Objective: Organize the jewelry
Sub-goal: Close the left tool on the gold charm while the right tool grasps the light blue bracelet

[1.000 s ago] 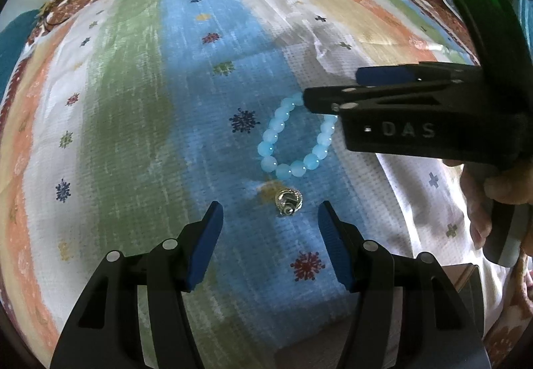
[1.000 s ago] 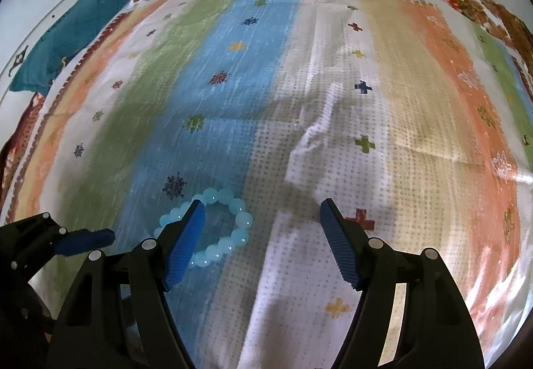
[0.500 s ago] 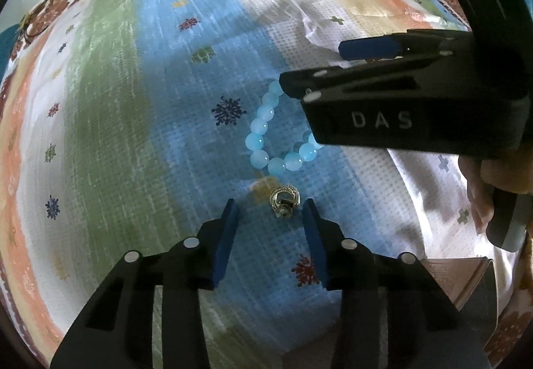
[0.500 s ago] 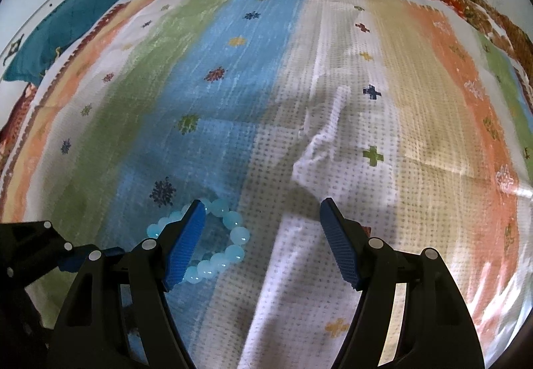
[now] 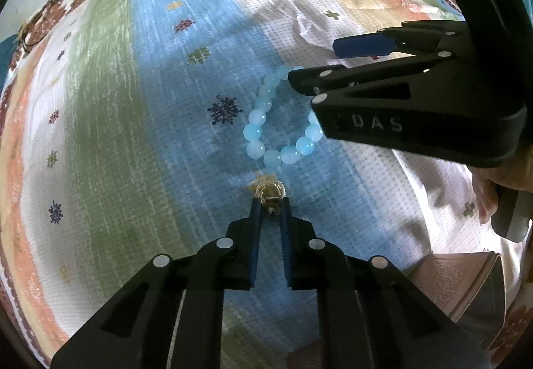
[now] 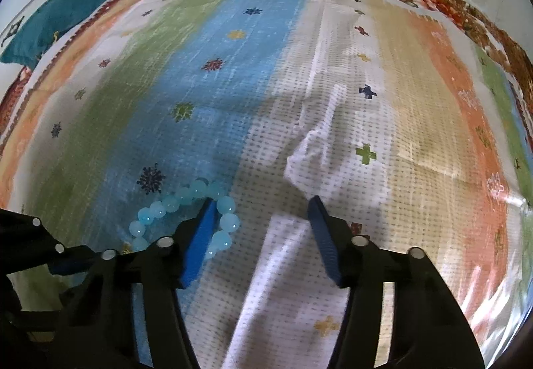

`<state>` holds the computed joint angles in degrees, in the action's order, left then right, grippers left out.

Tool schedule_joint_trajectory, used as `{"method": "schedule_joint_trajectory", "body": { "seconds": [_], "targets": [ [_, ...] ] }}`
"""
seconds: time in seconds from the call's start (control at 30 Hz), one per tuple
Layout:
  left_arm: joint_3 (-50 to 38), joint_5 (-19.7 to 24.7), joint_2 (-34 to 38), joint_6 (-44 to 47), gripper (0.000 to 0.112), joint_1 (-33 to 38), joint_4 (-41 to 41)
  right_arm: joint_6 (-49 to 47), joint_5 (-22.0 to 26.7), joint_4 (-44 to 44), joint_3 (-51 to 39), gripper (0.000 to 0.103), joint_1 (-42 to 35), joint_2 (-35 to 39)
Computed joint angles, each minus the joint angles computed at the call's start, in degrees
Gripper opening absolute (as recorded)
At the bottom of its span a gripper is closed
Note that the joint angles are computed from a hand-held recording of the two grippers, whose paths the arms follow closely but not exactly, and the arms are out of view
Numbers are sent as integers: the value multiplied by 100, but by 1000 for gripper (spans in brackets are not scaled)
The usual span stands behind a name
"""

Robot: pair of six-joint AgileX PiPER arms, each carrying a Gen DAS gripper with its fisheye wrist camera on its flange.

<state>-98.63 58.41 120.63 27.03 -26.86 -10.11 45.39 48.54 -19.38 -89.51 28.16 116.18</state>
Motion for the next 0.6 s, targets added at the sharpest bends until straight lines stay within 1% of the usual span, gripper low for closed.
{"method": "schedule_joint_trajectory", "body": {
  "seconds": [0.1,0.17,0.3,0.33,0.37,0.43,0.6],
  "targets": [
    [64,-48,-29,-12,9,-7,-17,24,-61,6,62,45,-14,-35],
    [167,-116,-75,10,9,-5,-29,40,-68,-1,77,34,-10,-48],
    [246,-178,-99,99,9,49,-68,-17,-85,33,69,25,-5,-47],
    [255,-175,-110,109,9,60,-75,-24,-108,49,94,20,-15,-63],
    [271,-181,-120,117,9,69,-80,-38,-144,84,124,18,-33,-85],
    [250,-167,-116,124,9,79,-72,-43,-196,122,168,14,-45,-112],
    [242,-180,-107,115,9,83,-61,62,-234,61,216,12,-20,-171]
  ]
}}
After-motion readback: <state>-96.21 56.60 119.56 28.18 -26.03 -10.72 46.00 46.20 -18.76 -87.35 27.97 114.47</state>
